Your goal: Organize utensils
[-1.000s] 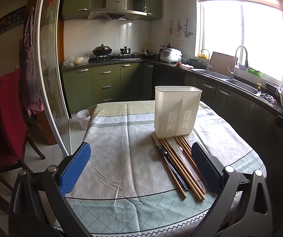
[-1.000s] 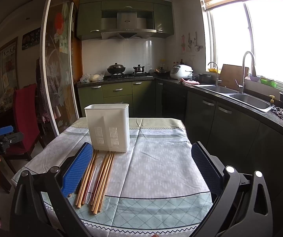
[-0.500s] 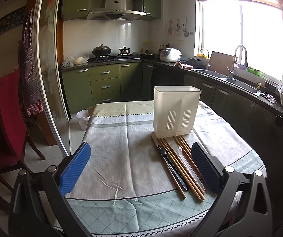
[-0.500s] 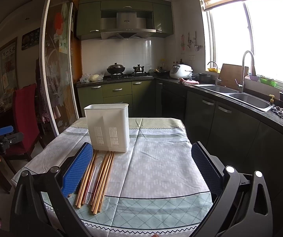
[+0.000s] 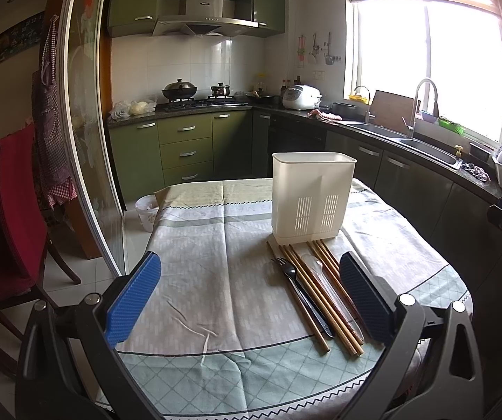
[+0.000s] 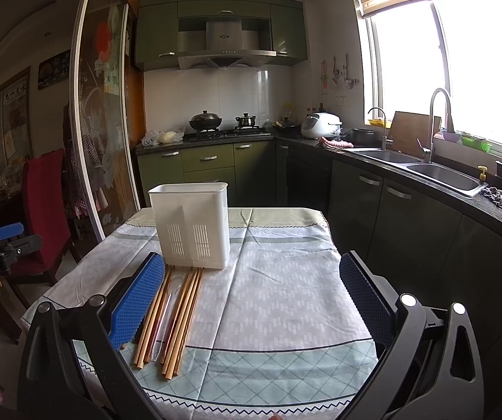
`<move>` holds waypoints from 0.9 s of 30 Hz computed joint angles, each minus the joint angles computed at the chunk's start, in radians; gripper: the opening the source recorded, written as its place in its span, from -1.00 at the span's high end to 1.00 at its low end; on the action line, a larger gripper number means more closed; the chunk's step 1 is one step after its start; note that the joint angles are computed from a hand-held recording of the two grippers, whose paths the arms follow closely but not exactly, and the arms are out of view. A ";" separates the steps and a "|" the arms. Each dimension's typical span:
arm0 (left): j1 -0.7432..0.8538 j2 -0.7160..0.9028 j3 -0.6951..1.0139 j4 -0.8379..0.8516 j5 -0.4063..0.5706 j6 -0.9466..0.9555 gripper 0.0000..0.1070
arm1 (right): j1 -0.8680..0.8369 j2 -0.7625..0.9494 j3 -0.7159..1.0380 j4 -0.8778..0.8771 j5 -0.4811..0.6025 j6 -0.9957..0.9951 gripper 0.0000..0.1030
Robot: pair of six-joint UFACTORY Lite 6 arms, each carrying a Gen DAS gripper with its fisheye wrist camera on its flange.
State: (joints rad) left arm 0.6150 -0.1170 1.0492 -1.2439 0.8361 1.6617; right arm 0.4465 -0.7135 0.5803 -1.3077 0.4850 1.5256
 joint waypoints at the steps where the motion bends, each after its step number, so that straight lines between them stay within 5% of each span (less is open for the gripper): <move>1: 0.001 -0.002 -0.002 0.000 0.001 0.001 -0.82 | -0.001 -0.002 -0.002 -0.001 -0.001 0.001 -0.92; 20: -0.002 0.003 0.001 0.002 -0.003 -0.002 -0.82 | -0.010 0.002 -0.006 -0.007 -0.012 0.006 -0.92; 27: -0.115 0.070 0.070 0.154 -0.094 -0.171 -0.82 | -0.128 0.091 0.017 0.110 -0.137 -0.119 -0.92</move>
State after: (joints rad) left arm 0.5004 -0.0474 1.1191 -1.0903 0.7420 1.4906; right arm 0.3181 -0.6230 0.5974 -1.1979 0.3480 1.4070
